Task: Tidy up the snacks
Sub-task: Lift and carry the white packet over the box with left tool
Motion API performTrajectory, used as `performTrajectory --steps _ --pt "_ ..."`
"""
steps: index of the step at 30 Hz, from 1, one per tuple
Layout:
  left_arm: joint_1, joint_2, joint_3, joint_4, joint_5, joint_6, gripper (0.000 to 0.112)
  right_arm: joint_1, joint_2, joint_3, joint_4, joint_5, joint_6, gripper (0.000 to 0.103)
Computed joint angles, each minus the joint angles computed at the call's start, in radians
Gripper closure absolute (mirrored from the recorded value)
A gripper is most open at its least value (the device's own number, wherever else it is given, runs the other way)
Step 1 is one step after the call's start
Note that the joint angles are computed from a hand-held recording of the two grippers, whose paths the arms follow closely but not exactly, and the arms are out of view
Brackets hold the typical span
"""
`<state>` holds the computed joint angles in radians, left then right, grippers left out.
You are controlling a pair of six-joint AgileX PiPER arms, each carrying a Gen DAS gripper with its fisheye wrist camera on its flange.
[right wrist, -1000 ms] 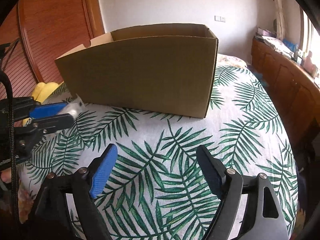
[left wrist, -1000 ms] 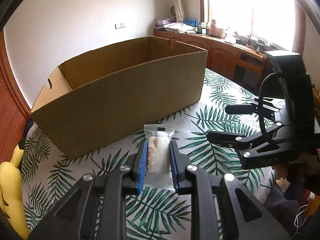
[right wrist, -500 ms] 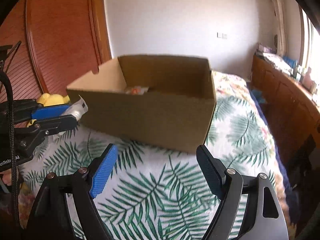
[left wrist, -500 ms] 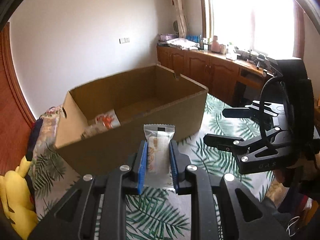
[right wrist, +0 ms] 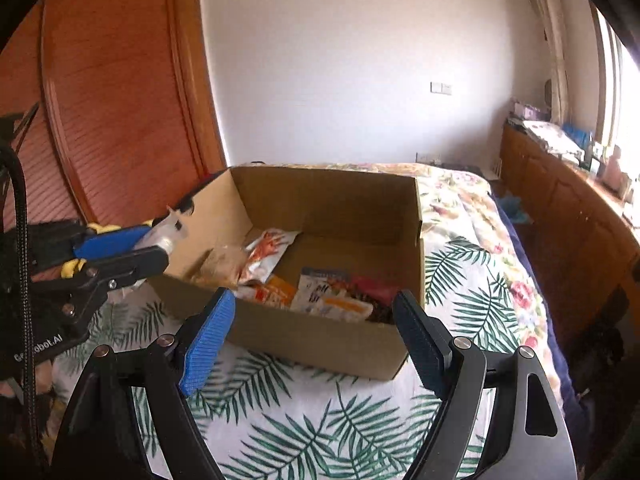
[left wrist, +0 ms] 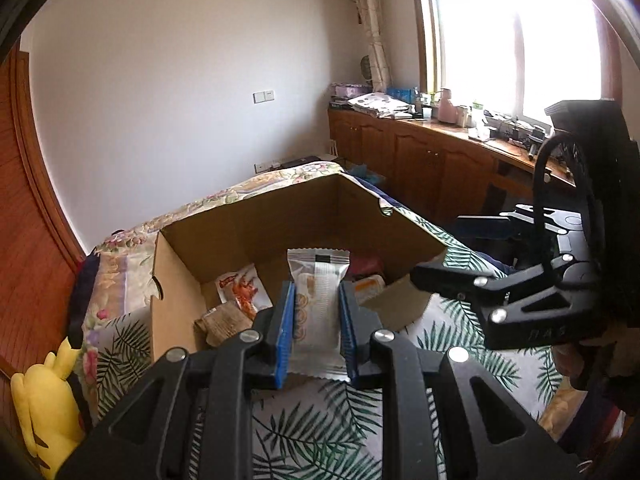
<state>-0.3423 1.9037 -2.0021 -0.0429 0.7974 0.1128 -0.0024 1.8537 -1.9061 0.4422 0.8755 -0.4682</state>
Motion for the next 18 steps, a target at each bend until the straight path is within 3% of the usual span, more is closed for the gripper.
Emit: performTrajectory --steps 10,18 --pt "0.069 0.216 -0.317 -0.006 0.156 -0.054 0.092 0.004 0.202 -0.277 -0.115 0.088 0.145 0.022" --pt "0.105 0.405 -0.579 0.012 0.285 -0.104 0.092 0.027 0.268 -0.342 -0.160 0.100 0.146 0.022"
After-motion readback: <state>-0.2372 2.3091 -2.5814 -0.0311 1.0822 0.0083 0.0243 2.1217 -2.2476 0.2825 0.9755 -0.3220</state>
